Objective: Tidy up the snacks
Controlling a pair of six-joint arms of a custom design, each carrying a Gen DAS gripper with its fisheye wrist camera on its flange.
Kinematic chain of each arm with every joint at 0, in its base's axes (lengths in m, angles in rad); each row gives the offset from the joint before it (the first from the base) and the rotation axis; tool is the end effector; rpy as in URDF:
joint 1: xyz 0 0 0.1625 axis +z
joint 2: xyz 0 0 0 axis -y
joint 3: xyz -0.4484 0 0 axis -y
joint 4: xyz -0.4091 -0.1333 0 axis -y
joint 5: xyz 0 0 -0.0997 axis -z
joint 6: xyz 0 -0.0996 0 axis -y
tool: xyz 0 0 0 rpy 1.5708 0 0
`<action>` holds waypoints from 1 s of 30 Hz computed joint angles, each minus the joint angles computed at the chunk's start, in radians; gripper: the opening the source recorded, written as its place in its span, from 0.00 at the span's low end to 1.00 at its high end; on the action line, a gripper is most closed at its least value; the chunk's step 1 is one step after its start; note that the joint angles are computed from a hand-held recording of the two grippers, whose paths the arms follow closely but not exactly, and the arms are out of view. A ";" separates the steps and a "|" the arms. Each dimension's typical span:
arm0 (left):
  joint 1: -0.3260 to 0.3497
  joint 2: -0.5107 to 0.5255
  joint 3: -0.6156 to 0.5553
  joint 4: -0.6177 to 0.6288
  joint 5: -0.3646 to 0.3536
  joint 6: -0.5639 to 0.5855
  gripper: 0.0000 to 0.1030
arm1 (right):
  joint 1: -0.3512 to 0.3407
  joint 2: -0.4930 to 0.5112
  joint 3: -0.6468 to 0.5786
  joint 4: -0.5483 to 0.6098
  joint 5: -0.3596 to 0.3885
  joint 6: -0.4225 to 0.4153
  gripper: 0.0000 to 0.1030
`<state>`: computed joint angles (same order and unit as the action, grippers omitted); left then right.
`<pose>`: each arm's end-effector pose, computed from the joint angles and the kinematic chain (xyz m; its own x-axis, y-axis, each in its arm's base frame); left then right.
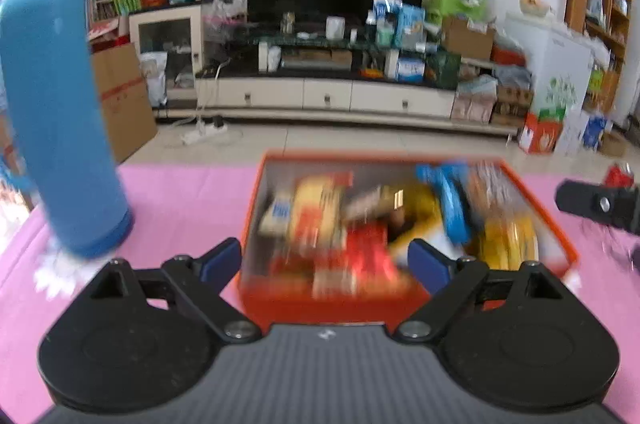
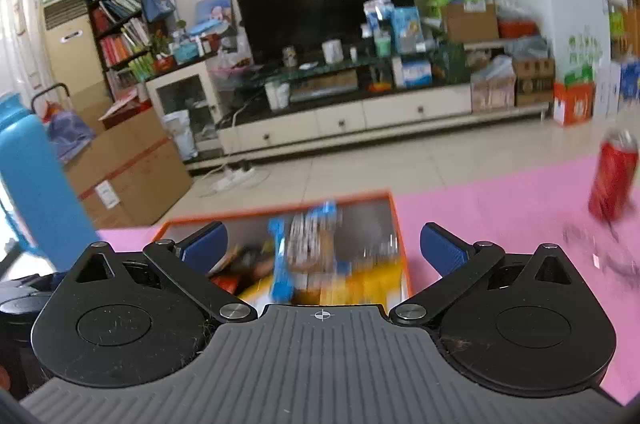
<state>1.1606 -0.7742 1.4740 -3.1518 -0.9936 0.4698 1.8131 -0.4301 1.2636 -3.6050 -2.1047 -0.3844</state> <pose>-0.1315 -0.7730 0.2363 -0.7201 0.2179 -0.6588 0.6501 0.5437 -0.5308 0.2718 -0.7554 0.1086 -0.8477 0.1038 0.5202 -0.4365 0.4208 -0.7952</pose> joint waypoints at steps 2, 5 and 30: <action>-0.003 -0.053 0.092 -0.002 0.016 -0.030 0.87 | 0.002 -0.041 0.125 -0.038 -0.012 0.000 0.91; -0.008 -0.124 0.191 0.041 0.018 -0.092 0.87 | 0.011 -0.069 0.259 -0.081 -0.088 0.025 0.91; 0.019 -0.134 0.241 0.089 0.011 -0.093 0.87 | -0.012 -0.071 0.342 0.017 -0.112 0.150 0.91</action>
<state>1.1796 -0.9078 1.7146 -3.0627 -0.9830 0.3765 1.8013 -0.5008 1.6059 -3.5875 -2.2163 -0.2344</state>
